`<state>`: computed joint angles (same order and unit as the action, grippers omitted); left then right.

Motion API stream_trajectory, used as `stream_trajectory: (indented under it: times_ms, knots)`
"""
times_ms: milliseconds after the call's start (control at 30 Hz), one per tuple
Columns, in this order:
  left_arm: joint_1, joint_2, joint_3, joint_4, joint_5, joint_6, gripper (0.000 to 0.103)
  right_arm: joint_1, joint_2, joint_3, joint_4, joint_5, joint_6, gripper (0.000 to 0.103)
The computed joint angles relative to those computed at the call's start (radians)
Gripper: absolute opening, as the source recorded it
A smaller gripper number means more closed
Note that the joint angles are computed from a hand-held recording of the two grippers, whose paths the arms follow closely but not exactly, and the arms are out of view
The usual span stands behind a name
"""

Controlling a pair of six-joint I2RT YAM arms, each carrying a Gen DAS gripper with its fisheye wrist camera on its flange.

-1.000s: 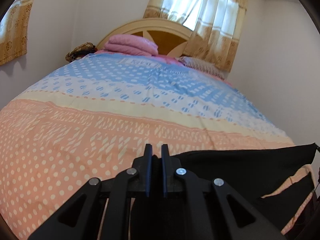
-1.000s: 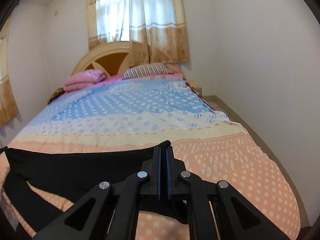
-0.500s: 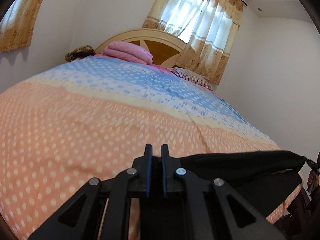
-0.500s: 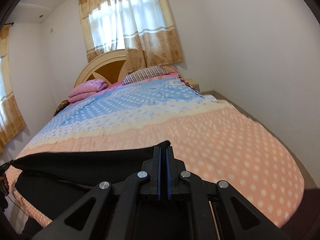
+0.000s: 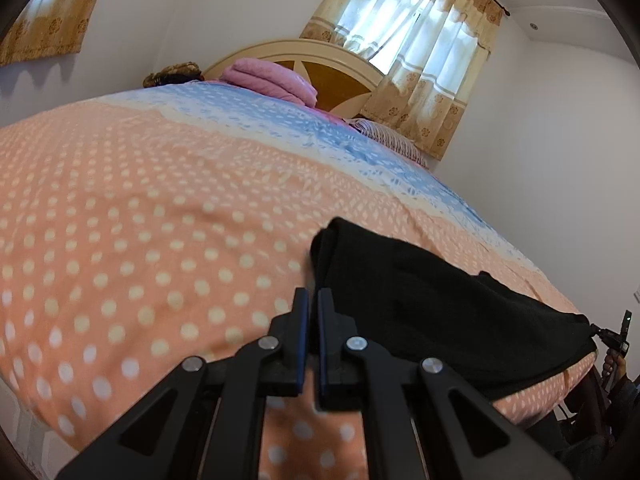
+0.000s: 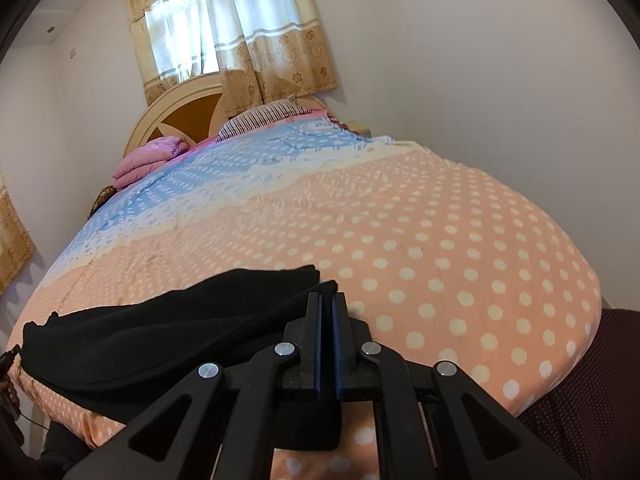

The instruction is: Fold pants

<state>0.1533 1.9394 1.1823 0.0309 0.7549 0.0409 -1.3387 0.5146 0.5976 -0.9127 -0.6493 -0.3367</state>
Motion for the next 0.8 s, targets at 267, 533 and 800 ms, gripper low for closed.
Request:
stream_trajectory:
  times_ms: [267, 533, 800]
  knots:
    - [0.016, -0.051, -0.055, 0.031, 0.008, -0.027, 0.007, -0.191, -0.008, 0.016, -0.124, -0.097, -0.194, 0.008]
    - [-0.021, -0.02, -0.003, -0.042, -0.007, -0.047, 0.05, -0.571, 0.117, 0.053, -0.36, -0.266, -0.563, 0.02]
    - [-0.048, -0.027, 0.012, -0.103, -0.066, -0.024, 0.006, -0.575, 0.063, 0.035, -0.439, -0.313, -0.592, 0.059]
